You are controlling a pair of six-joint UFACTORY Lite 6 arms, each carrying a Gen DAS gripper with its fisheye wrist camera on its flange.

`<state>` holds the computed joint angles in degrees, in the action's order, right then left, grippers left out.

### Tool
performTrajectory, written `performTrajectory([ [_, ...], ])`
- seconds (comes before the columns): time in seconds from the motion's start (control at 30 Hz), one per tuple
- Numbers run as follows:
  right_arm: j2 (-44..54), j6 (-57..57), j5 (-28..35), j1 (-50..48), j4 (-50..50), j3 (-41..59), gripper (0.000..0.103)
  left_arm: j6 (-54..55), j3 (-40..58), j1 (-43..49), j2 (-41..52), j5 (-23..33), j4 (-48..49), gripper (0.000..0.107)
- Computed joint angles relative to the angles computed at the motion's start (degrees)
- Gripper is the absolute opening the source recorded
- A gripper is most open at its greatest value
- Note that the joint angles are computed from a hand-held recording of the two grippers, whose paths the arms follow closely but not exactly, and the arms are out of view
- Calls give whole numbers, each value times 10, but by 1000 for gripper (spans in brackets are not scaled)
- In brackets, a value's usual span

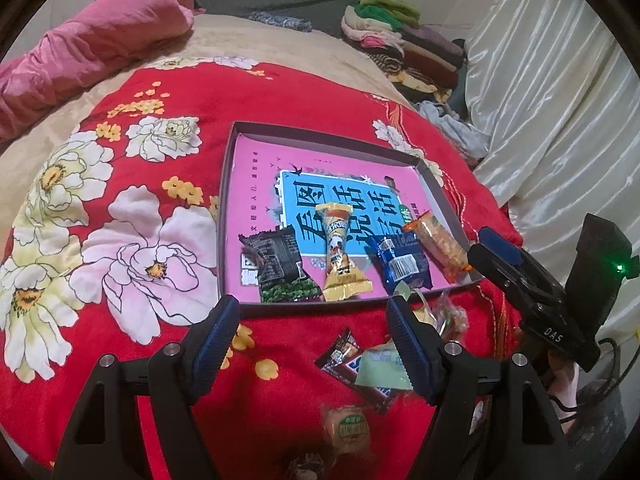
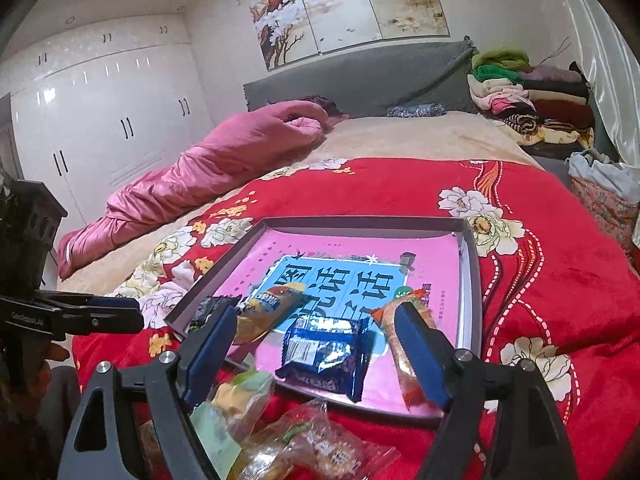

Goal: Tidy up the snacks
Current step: 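Withdraw both open tools from the tray toward the loose snacks on the bedspread, then grasp the clear pastry bag with the right tool while the left tool grasps the foil-wrapped chocolate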

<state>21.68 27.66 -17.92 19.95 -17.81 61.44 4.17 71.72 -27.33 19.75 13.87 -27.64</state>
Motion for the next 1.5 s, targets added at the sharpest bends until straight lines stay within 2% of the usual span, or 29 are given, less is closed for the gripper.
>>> performTrajectory([
  [0.27,-44,-35,-12,19,39,-45,85,-23,-31,-10,-28,-3,28,81],
  [0.67,-80,-178,5,88,182,-79,88,-57,-80,-23,-72,-9,68,81],
  [0.83,-91,-260,4,104,270,-91,88,-62,-97,-25,-87,-10,78,81],
  [1.0,-93,-254,11,104,270,-95,88,-44,-120,-29,-103,-9,65,81],
  [1.13,-94,-261,16,106,279,-97,88,-70,-131,-42,-108,-2,103,81],
  [1.3,-96,-296,20,113,318,-100,88,-22,-155,-55,-117,9,68,81],
  [1.5,-94,-303,25,115,326,-100,88,-63,-184,-81,-129,16,125,81],
])
